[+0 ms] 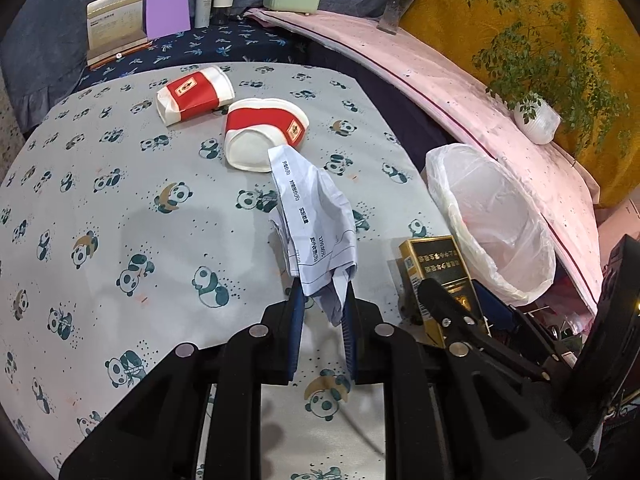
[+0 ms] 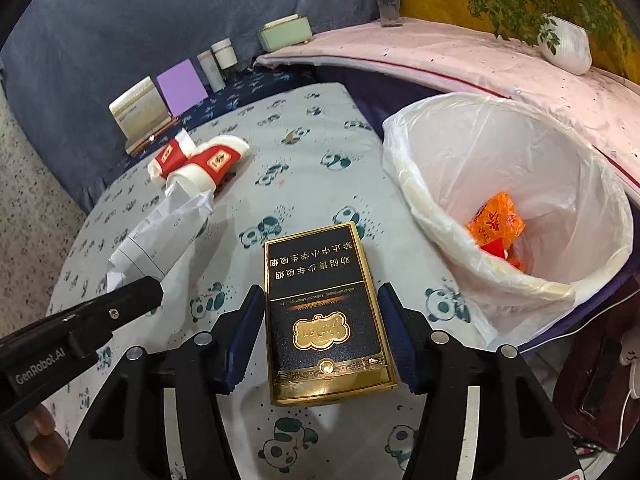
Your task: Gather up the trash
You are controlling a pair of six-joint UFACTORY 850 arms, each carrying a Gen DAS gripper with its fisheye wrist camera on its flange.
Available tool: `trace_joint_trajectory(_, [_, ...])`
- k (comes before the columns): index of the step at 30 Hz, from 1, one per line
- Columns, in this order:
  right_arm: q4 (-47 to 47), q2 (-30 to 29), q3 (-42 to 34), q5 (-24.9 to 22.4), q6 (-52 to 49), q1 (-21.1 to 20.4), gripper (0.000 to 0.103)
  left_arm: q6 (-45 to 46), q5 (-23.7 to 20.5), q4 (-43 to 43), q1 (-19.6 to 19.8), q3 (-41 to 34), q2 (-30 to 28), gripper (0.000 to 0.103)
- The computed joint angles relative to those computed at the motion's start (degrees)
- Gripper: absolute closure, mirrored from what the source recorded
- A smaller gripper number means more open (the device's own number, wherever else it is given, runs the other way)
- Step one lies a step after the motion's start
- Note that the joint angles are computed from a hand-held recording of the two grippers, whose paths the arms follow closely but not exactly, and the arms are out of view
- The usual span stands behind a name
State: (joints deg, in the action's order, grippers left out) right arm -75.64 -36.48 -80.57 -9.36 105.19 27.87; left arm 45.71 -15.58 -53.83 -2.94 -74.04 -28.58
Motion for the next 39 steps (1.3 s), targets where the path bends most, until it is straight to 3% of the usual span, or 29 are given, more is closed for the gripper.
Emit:
trace_joint_trajectory(4, [-13.98, 2.32, 2.19, -0.92, 14.92, -0.44, 0.046, 1.81, 0.07, -1.51, -0.85, -0.51, 0.39, 0.086])
trace_joint_trajectory(8, [-21.49, 4.22, 3.8, -2.09, 23.03, -1.36, 0.046, 2.91, 0.0, -2.14, -2.13, -1.35, 0.33, 0.086])
trace_joint_trajectory(21, [-30.76, 9.03, 9.46, -6.37, 35.02, -5.58, 0.046, 3.14, -3.77, 1.07, -8.49, -9.64, -4.41, 0.086])
trace_joint_trajectory(29, [-32.59, 10.91, 12.65, -8.26, 39.28, -8.62, 0.046, 4.81, -8.34, 0.82, -11.13, -16.95, -9.53, 0.085])
trace_joint_trajectory(31, [-32.68, 11.15, 13.04, -8.51, 39.77, -9.11, 0.046, 4.83, -9.11, 0.78, -11.35, -18.13, -10.48, 0.08])
trace_joint_trajectory(33, [-32.87, 11.33, 13.32, -8.75, 40.17, -9.6, 0.046, 2.89, -8.88, 1.79, -11.67, -19.05, -11.23, 0.063])
trace_joint_trajectory(35, [-33.74, 11.47, 13.55, -8.83, 40.96, -9.98, 0.046, 1.88, -8.31, 1.99, -11.75, -19.26, -11.51, 0.057])
trace_joint_trajectory(39, [-35.13, 11.22, 13.18, -8.66, 41.8, -10.41, 0.046, 0.39, -7.48, 3.37, -11.48, -18.99, -11.5, 0.056])
